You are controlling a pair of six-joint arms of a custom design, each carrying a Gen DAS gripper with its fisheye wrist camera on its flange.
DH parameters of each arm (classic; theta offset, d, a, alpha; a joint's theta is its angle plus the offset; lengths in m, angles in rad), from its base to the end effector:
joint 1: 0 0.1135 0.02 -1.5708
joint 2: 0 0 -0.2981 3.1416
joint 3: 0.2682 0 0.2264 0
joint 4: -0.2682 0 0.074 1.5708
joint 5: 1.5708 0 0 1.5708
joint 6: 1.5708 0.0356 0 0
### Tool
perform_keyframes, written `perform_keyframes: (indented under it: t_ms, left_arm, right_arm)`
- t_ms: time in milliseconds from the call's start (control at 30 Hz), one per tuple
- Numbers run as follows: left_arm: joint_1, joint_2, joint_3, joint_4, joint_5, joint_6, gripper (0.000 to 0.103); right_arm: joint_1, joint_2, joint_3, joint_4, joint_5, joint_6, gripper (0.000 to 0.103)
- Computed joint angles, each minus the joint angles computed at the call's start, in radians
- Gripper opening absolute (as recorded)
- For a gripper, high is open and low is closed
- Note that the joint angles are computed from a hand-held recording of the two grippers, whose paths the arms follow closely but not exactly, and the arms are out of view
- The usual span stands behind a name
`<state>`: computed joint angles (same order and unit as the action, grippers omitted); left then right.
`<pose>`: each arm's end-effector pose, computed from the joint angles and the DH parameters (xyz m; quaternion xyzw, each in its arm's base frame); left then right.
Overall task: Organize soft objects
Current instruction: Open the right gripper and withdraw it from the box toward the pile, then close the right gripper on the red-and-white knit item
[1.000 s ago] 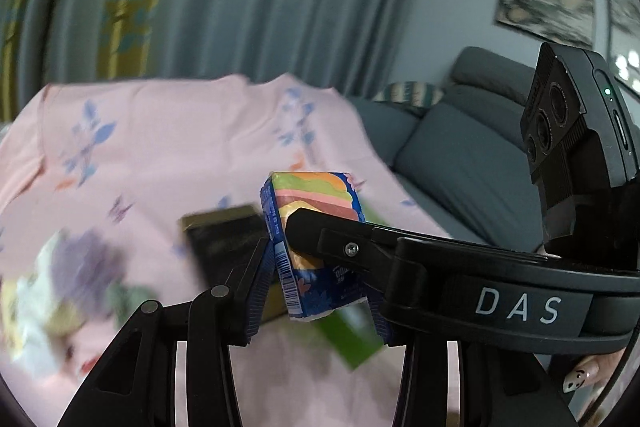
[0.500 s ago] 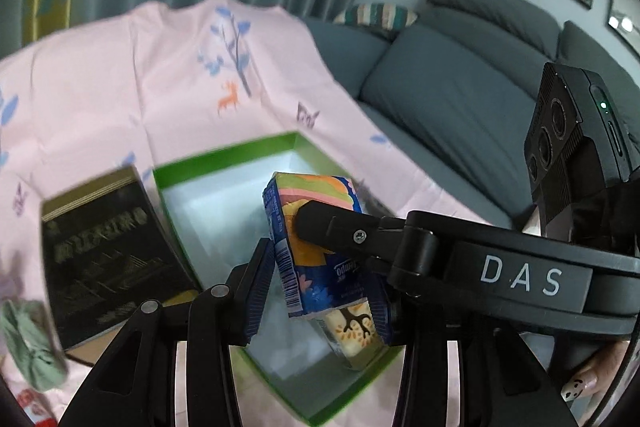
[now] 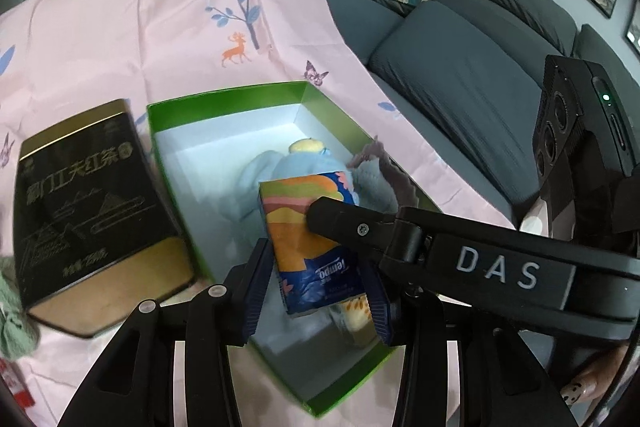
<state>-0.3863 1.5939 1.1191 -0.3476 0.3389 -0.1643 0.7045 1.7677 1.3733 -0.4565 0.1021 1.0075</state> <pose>0.2935 -0.1322 0.2862 0.1629 0.9050 -0.2490 0.3041 0.2881 0.2401 0.2951 0.1588 0.9213 0.2344 0.2666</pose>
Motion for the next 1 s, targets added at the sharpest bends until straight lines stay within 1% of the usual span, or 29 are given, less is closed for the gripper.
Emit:
perform_keyframes:
  t_ms: [100, 133, 167, 200, 233, 267, 333, 367, 433, 500, 567, 633, 667, 800, 933, 1000]
  left_arm:
    - [0.011, -0.044, -0.032, 0.001, -0.002, 0.014, 0.044]
    - [0.016, -0.061, -0.039, -0.005, -0.004, 0.022, 0.044]
    - [0.021, -0.076, -0.044, -0.012, -0.007, 0.027, 0.044]
    - [0.026, -0.09, -0.049, -0.018, -0.009, 0.029, 0.046]
    - [0.036, -0.108, -0.056, -0.024, -0.005, 0.031, 0.055]
    - [0.051, -0.134, -0.069, -0.027, 0.005, 0.03, 0.064]
    - [0.083, -0.185, -0.098, -0.022, 0.026, 0.03, 0.072]
    - [0.103, -0.218, -0.113, -0.024, 0.034, 0.034, 0.076]
    - [0.139, -0.264, -0.132, -0.038, 0.044, 0.047, 0.079]
    - [0.194, -0.317, -0.154, -0.064, 0.062, 0.074, 0.079]
    - [0.272, -0.363, -0.178, -0.098, 0.094, 0.118, 0.083]
    - [0.368, -0.402, -0.202, -0.134, 0.112, 0.166, 0.089]
    - [0.417, -0.418, -0.213, -0.148, 0.122, 0.188, 0.089]
    - [0.658, -0.448, -0.239, -0.229, 0.185, 0.303, 0.089]
    - [0.894, -0.428, -0.264, -0.276, 0.233, 0.428, 0.089]
    - [1.01, -0.394, -0.277, -0.291, 0.259, 0.503, 0.089]
  right_arm:
    - [0.014, -0.003, 0.005, 0.002, 0.014, 0.002, 0.037]
    - [0.02, -0.004, 0.01, -0.002, 0.021, 0.001, 0.043]
    - [0.028, -0.008, 0.012, -0.007, 0.035, 0.004, 0.059]
    - [0.039, -0.015, 0.012, -0.006, 0.06, 0.011, 0.068]
    - [0.045, -0.019, 0.013, -0.007, 0.075, 0.008, 0.073]
    - [0.055, -0.023, 0.018, -0.011, 0.093, 0.002, 0.073]
    - [0.072, -0.03, 0.029, -0.017, 0.118, -0.005, 0.074]
    - [0.083, -0.031, 0.037, -0.021, 0.135, -0.01, 0.077]
    - [0.103, -0.028, 0.055, -0.03, 0.158, -0.017, 0.084]
    - [0.128, -0.022, 0.079, -0.043, 0.182, -0.022, 0.087]
    - [0.151, -0.01, 0.105, -0.055, 0.198, -0.029, 0.096]
    - [0.18, 0.015, 0.15, -0.08, 0.221, -0.049, 0.1]
    - [0.191, 0.025, 0.17, -0.092, 0.231, -0.054, 0.102]
    - [0.233, 0.091, 0.281, -0.149, 0.26, -0.087, 0.102]
    - [0.277, 0.177, 0.412, -0.226, 0.29, -0.124, 0.102]
    - [0.301, 0.246, 0.521, -0.303, 0.307, -0.153, 0.102]
